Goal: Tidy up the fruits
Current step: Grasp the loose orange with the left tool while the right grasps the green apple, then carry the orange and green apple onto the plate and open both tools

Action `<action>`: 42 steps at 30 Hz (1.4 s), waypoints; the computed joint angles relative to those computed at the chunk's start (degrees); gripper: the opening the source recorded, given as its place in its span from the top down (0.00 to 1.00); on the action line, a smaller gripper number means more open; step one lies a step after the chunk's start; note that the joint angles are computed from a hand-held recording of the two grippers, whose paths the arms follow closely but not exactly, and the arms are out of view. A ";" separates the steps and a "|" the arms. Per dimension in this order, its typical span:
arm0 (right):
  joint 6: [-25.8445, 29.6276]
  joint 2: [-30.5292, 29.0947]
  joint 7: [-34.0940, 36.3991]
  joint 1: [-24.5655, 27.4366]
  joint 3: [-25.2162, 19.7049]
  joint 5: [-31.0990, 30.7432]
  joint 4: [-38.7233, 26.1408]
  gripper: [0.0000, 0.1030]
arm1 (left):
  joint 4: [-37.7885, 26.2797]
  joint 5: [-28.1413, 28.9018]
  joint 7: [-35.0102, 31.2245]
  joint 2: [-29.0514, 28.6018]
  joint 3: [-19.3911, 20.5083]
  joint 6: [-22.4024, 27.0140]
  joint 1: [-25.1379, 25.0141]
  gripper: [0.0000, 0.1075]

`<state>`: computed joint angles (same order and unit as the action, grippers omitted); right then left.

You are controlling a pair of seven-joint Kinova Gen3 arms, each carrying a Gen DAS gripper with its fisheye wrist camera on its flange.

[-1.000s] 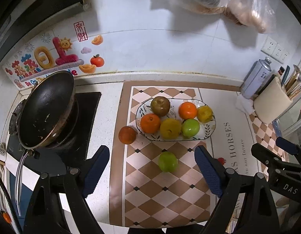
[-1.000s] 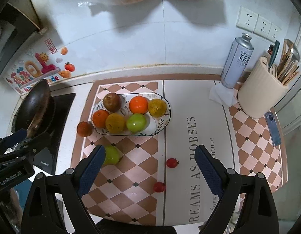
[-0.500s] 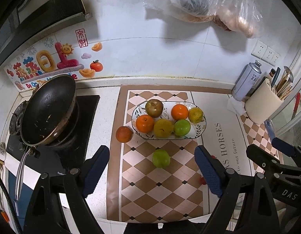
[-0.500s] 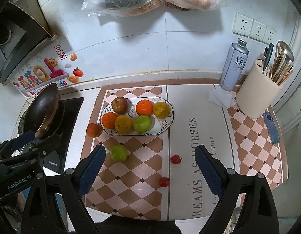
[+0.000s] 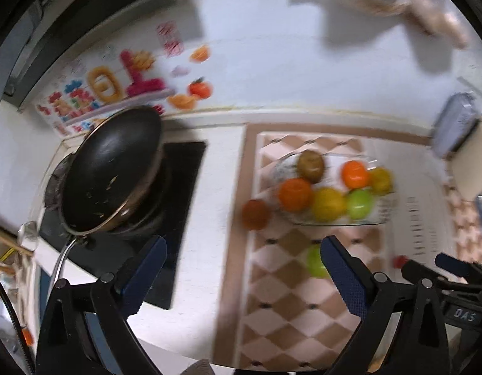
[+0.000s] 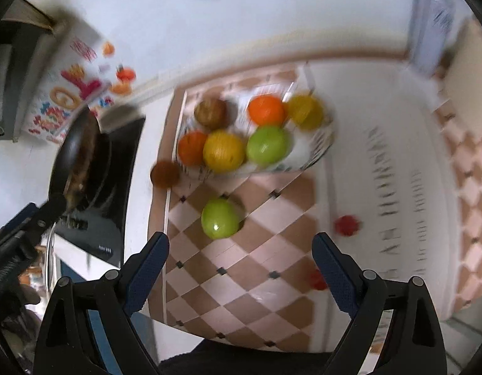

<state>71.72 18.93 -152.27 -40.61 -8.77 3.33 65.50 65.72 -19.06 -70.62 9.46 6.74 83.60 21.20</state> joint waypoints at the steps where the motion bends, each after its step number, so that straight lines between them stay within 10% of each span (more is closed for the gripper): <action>1: -1.94 1.67 1.31 1.20 -0.53 -2.00 0.51 0.08 | 0.52 -0.67 0.30 0.67 -0.44 0.07 -0.28 0.06; 7: -3.72 14.36 6.92 2.64 -1.04 -8.11 -5.52 0.09 | 1.94 0.73 -0.91 5.25 -2.49 0.47 -3.71 0.06; 13: 1.55 22.79 9.19 0.83 0.41 -9.71 -13.75 0.40 | -3.07 11.06 -3.95 13.46 -3.35 3.07 -9.42 0.06; 24: 2.29 19.66 8.11 1.15 1.61 -9.57 -9.07 0.44 | -10.36 14.41 -15.12 24.15 -2.80 2.48 -9.60 0.07; 31: 0.62 17.50 6.74 2.33 1.36 -10.02 -5.56 0.44 | -8.95 21.11 -22.88 24.70 -1.69 1.44 -13.34 0.39; 42: 3.44 18.66 6.53 1.97 1.38 -9.43 -7.83 0.44 | -2.16 23.11 -25.70 22.36 -2.28 -5.33 -13.39 0.52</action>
